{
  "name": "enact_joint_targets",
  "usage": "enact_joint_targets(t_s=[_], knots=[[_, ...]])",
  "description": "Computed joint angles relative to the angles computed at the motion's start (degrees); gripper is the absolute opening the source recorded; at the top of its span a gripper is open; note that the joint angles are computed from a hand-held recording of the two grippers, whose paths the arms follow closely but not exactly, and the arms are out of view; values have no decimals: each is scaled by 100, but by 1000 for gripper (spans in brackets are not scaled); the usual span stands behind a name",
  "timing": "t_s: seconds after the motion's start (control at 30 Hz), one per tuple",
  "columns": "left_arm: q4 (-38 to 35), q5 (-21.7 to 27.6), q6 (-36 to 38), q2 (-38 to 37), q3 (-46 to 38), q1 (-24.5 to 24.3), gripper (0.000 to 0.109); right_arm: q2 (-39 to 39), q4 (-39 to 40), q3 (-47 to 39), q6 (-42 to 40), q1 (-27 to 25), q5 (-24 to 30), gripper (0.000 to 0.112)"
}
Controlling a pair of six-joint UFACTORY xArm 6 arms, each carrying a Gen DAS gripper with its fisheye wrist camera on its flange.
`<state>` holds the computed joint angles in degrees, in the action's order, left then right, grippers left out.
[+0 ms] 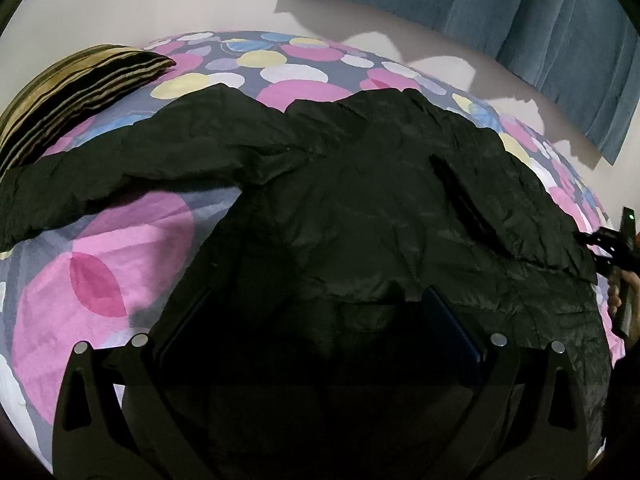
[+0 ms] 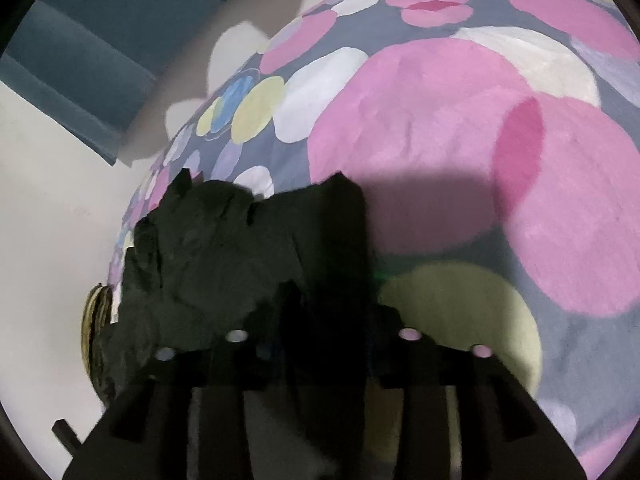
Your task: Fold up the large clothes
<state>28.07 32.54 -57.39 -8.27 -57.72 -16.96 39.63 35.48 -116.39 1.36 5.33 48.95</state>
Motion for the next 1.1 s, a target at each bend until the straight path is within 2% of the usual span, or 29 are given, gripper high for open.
enact_joint_targets(t_s=[0.1, 0.33, 0.43, 0.5, 0.53, 0.57, 0.6, 0.77, 0.9, 1.1], knots=[[-30, -21, -10, 2, 16, 2, 101, -517, -239, 747, -117, 63, -274, 43], [-76, -36, 22, -11, 18, -4, 101, -527, -986, 873, 133, 218, -516, 42], [-100, -80, 32, -112, 93, 35, 101, -819, -1168, 1172, 293, 258, -659, 43], [-73, -78, 0, -170, 138, 45, 101, -1219, -1105, 1671, 223, 310, -922, 47], [-77, -80, -3, -217, 173, 62, 101, -1453, -991, 1964, 126, 343, -1067, 53], [-75, -79, -16, -249, 197, 65, 101, -1708, -847, 2284, 23, 392, -1224, 66], [-72, -83, -31, -288, 229, 71, 101, -2063, -711, 2722, -98, 472, -1391, 69], [-11, -48, -62, -477, 335, 74, 101, -3017, -256, 3845, -669, 779, -1508, 70], [54, 1, -91, -628, 427, 92, 101, -3536, -107, 4528, -777, 950, -1616, 70], [19, 125, -144, -906, 657, 170, 101, -3605, -263, 4925, -689, 1092, -1682, 71]])
